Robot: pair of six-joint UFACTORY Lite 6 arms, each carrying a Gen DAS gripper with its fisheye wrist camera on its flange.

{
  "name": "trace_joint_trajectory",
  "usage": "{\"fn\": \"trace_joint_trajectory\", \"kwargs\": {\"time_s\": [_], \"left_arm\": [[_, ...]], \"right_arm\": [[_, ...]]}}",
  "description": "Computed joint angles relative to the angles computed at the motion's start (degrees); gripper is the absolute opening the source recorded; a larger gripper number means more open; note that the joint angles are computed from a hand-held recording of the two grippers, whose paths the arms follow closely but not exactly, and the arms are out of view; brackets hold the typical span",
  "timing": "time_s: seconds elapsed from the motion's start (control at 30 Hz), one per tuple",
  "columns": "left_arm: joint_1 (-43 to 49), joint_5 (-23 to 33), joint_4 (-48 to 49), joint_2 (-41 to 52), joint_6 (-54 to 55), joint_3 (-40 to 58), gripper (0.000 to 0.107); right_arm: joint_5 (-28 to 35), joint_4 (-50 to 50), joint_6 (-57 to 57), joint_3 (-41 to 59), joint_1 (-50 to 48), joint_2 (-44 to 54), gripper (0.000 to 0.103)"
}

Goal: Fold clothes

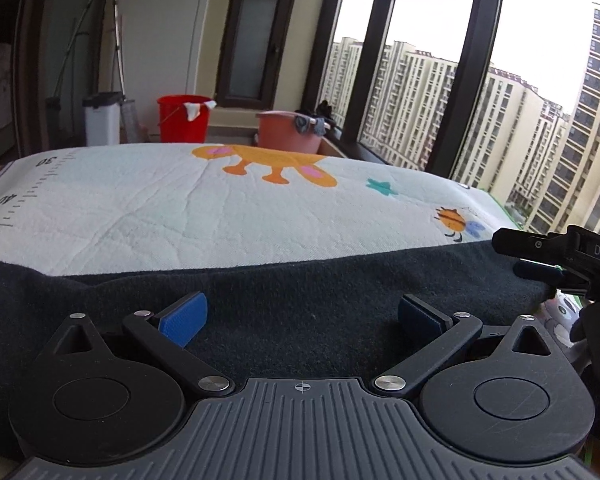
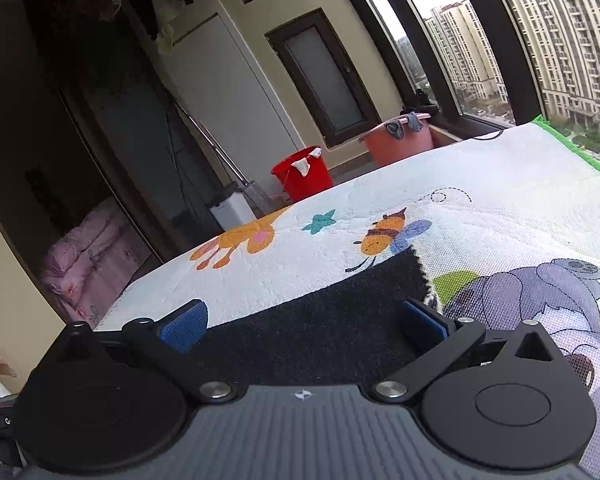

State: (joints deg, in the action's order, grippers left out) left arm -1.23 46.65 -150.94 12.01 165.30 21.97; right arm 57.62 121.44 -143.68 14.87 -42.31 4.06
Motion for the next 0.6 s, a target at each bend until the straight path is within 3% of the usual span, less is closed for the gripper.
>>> {"fn": "trace_joint_trajectory", "kwargs": {"time_s": [0.13,0.37,0.6], "left_arm": [[-5.2,-2.4,-10.2,-0.9,7.4,-0.6,0.103],[-6.1,-3.1,-12.4,-1.3,9.8,-1.0,0.103],[-11.4,-3.2,-20.2,-1.5,14.1,-1.7,0.103]], "right_arm": [[-5.3,6.6,-3.9,-1.9,5.2,-4.3,0.103],[-6.3,8.1,-5.0,-2.6,6.0,-5.3,0.103],[-13.4,17.7,-12.7,-5.0,14.6,-10.8,0.103]]}}
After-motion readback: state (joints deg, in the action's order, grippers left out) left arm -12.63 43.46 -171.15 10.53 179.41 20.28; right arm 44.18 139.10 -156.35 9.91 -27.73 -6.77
